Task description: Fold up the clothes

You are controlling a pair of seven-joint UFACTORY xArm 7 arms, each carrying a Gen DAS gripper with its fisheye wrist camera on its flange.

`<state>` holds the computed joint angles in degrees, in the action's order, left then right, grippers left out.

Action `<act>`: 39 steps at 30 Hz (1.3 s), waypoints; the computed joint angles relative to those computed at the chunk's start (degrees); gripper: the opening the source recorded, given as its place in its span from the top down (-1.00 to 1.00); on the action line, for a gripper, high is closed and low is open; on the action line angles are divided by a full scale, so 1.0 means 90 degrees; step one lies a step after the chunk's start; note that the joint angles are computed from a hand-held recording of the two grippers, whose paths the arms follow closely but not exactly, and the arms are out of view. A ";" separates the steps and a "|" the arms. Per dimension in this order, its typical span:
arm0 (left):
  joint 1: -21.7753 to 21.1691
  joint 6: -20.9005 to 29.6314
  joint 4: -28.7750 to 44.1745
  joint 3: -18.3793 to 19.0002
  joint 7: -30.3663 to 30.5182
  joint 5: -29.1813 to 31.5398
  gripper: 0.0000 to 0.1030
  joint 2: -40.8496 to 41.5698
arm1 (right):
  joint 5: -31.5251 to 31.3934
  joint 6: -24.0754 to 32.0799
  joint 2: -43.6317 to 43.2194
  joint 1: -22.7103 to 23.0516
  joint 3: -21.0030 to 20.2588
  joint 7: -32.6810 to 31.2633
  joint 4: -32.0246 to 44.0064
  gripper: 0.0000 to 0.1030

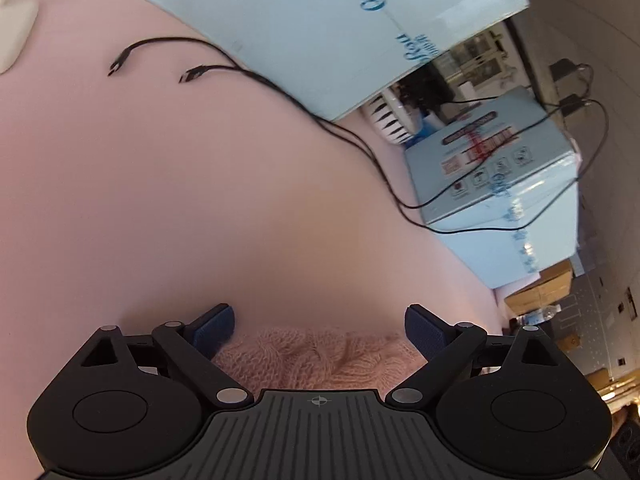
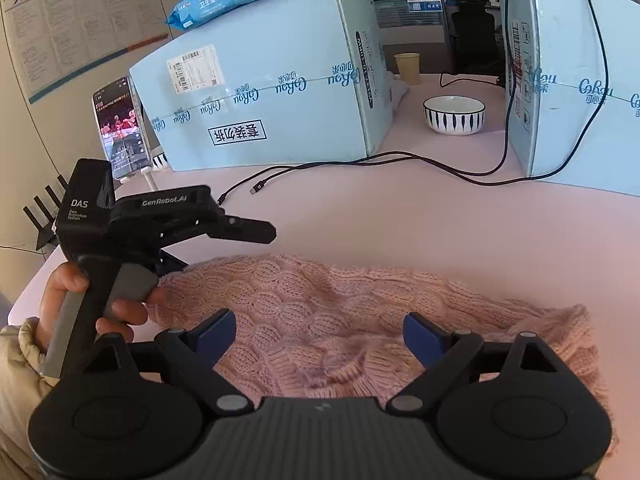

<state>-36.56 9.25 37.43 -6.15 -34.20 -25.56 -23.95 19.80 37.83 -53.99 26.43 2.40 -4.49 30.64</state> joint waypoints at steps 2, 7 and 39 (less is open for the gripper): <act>0.0104 0.0403 0.0036 -0.0127 -0.0061 0.0177 -0.83 -0.0146 | -0.0075 0.0002 -0.0217 -0.0055 0.0023 -0.0008 -0.0098 -0.79; 0.0433 0.1383 0.0088 -0.0581 -0.0571 0.0633 -0.83 -0.0589 | -0.0048 0.0051 -0.0650 0.0028 -0.0099 -0.0060 -0.0329 -0.80; -0.0307 0.0935 -0.1006 -0.0305 -0.0344 0.0749 -0.84 -0.2576 | 0.0217 0.1078 0.0197 0.3047 -0.3223 -0.4891 0.1003 -0.90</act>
